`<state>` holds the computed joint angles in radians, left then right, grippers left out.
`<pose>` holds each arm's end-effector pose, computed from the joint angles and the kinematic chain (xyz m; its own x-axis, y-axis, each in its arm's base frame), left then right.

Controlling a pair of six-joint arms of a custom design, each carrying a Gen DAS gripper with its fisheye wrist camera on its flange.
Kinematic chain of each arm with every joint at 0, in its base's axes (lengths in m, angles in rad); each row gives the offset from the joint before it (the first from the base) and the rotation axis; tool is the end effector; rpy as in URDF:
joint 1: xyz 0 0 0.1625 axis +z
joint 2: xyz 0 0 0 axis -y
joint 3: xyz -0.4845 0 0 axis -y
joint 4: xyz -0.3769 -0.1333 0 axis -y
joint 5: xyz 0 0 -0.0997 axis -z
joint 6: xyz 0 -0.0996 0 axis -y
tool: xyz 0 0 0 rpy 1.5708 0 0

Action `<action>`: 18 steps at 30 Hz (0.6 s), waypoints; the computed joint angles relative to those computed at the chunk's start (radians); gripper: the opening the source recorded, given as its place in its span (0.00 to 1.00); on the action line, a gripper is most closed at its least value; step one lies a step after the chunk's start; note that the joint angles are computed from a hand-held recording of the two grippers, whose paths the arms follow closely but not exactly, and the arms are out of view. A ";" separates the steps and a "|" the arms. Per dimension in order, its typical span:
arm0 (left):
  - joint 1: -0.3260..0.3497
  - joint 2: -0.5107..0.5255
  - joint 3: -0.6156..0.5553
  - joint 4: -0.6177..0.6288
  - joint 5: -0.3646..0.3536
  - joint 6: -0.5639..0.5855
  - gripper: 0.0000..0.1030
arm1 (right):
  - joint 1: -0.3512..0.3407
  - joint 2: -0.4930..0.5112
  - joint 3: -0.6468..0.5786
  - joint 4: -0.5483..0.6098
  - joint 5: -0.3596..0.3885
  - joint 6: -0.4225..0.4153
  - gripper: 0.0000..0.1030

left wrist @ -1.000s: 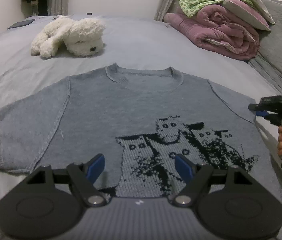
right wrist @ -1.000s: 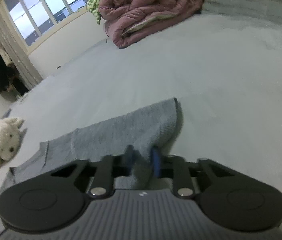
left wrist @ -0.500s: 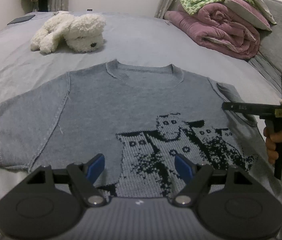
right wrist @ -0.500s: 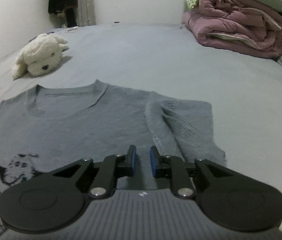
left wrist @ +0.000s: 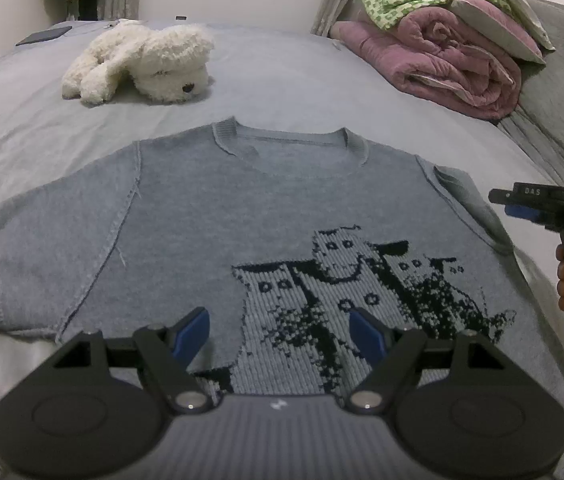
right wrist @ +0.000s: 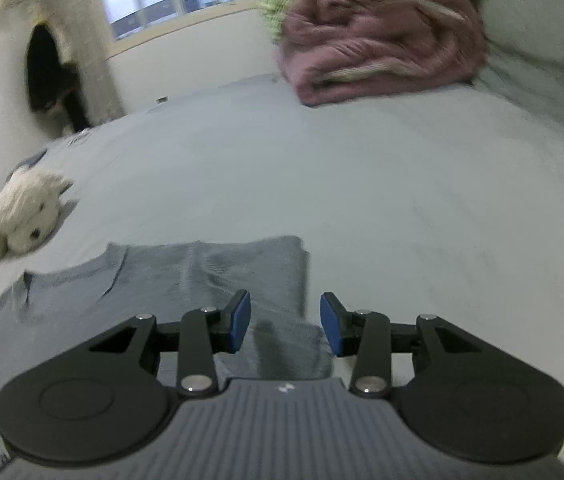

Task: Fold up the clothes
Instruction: 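Grasp the grey sweater's side edge with the right gripper and fold it inward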

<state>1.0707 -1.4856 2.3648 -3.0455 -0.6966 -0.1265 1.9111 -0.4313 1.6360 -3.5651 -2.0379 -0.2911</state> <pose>-0.0078 -0.4516 0.3580 -0.8133 -0.1610 -0.5592 0.2967 0.7119 -0.6366 0.3198 -0.6383 0.0213 -0.8410 -0.1872 0.5075 -0.4973 0.6368 -0.5892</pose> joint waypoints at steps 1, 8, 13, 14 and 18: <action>0.000 0.001 0.000 0.001 -0.001 0.000 0.76 | -0.005 -0.002 0.005 0.002 0.001 0.019 0.42; -0.001 0.002 0.000 0.008 -0.001 -0.003 0.76 | -0.017 0.007 0.014 0.021 -0.012 0.070 0.43; 0.000 0.001 -0.001 0.013 -0.002 -0.005 0.76 | -0.008 0.023 0.000 0.021 -0.034 0.037 0.31; 0.000 0.000 -0.001 0.014 -0.003 -0.005 0.76 | -0.005 0.025 0.000 0.015 -0.038 0.028 0.20; -0.002 -0.002 0.001 0.010 -0.004 -0.005 0.76 | 0.010 0.042 -0.004 -0.033 -0.069 -0.026 0.12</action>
